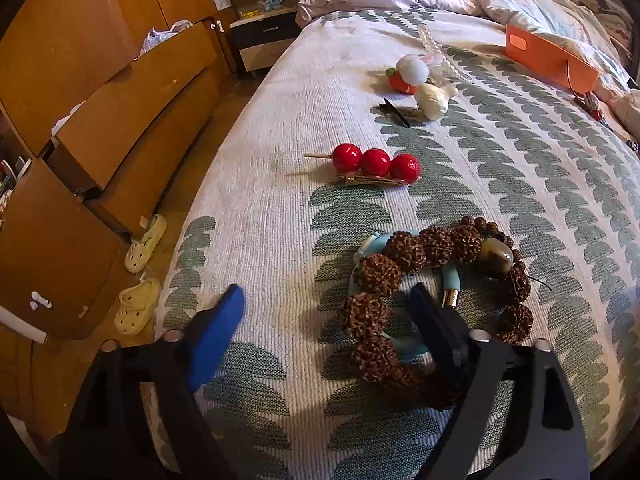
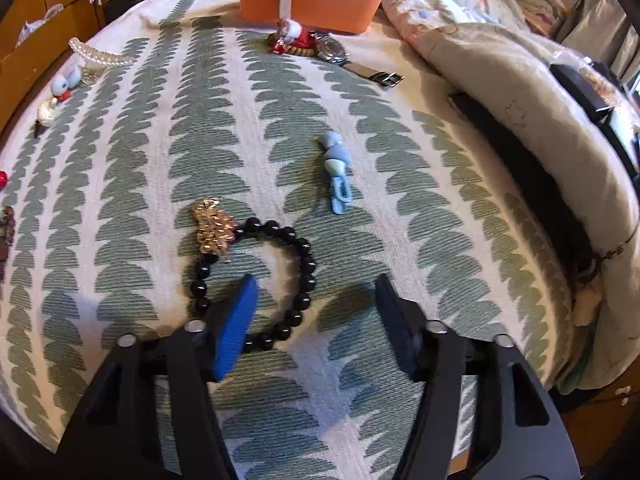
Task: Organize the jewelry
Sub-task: 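Grasp the brown seed-bead bracelet with left tool while right tool grasps black bead bracelet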
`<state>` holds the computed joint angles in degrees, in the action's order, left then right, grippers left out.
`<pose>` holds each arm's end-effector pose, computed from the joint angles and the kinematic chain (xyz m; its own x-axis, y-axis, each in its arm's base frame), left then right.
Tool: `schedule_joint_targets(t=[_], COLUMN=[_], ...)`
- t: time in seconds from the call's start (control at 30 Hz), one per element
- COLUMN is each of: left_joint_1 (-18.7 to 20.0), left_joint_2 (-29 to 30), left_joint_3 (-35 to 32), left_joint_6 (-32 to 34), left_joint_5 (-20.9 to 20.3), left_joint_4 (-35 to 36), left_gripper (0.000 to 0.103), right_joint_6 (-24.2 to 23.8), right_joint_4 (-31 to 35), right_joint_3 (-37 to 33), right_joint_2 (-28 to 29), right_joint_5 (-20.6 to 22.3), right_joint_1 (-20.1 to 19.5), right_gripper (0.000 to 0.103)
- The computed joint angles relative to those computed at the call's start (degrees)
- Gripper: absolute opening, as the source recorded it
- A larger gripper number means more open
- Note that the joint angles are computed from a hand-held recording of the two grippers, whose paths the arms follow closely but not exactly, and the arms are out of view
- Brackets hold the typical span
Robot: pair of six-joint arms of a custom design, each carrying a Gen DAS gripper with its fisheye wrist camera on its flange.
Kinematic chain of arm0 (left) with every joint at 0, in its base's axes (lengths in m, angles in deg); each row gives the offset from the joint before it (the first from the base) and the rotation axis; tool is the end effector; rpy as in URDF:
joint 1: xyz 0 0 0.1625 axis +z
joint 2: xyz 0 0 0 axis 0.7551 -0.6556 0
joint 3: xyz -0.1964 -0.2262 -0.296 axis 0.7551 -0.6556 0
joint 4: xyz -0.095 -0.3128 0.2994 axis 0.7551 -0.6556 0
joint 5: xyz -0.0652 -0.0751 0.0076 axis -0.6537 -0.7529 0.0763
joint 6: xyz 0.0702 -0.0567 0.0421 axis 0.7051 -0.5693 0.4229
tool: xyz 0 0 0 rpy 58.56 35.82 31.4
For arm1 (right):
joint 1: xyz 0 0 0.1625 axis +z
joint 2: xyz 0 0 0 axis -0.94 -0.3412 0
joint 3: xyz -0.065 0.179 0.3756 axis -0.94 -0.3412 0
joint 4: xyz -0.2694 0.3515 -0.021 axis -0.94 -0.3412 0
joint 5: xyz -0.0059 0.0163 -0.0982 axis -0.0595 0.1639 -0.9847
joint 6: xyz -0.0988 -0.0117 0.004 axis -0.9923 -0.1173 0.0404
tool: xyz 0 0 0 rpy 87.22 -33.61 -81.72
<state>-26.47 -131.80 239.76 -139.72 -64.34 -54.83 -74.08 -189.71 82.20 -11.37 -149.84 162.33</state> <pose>-0.1336 -0.2834 0.0903 -0.5815 -0.1833 -0.7926 0.3456 0.8263 -0.4447 0.0751 -0.3495 0.1717 -0.5921 -0.0288 0.8053 -0.3871 0.8867 -0.2529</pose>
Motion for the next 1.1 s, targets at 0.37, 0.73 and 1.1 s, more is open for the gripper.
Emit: schedule_joint_targets(t=[0.37,0.73,1.1], left_joint_1=[-0.8,-1.1,-3.0], left_joint_2=[1.8,-0.9,-4.8], left_joint_3=[-0.4,1.5,3.3], left_joint_6=[0.5,4.5,4.8], left_joint_5=[1.2,0.6,2.4], left_joint_4=[-0.3,-6.2,-8.7], left_gripper=[0.049,0.024,0.020], right_joint_6=[1.1,3.4,3.0], right_joint_4=[3.3,7.0,3.9], right_joint_3=[0.3,1.3,3.6], right_joint_2=[-1.4,-5.7,-10.0], right_joint_5=[2.7,7.9,12.9], right_joint_1=[-0.2,-1.7,-1.9], right_gripper=[0.030,0.011,0.010])
